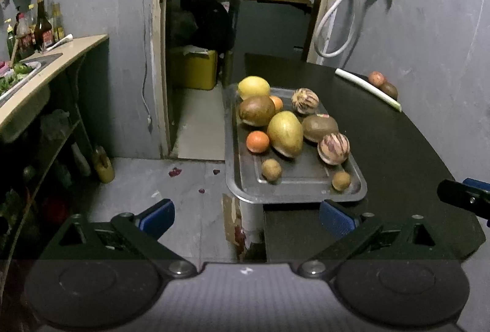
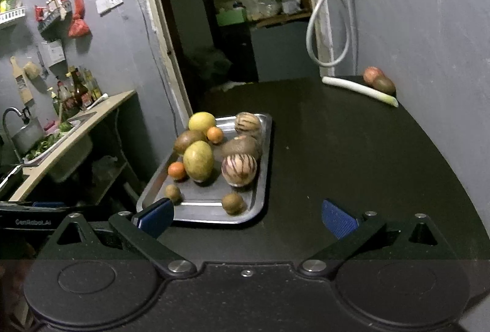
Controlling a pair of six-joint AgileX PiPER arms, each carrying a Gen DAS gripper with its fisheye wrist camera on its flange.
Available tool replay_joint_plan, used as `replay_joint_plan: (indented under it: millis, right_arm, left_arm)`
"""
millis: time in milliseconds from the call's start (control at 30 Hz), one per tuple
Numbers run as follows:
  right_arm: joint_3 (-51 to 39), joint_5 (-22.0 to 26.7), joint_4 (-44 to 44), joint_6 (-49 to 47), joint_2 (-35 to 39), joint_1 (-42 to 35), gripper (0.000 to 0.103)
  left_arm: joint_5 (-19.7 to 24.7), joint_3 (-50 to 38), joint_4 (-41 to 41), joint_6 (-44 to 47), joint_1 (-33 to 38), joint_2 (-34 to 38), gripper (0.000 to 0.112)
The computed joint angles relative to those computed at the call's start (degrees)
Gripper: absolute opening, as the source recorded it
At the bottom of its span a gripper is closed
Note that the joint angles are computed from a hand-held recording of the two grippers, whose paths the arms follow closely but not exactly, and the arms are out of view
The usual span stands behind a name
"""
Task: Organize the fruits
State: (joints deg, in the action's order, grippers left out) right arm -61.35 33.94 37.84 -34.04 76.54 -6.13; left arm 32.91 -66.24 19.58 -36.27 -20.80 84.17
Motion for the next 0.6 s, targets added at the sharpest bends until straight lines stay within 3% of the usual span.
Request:
replay_joint_plan:
  millis: [600]
  right_arm:
    - [4.6,-1.6,-7.0,7.4,-3.9,1.8,0.102]
  left_arm:
    - [-0.6,2.3,-7.0,8.3,1.0,-0.7,0.102]
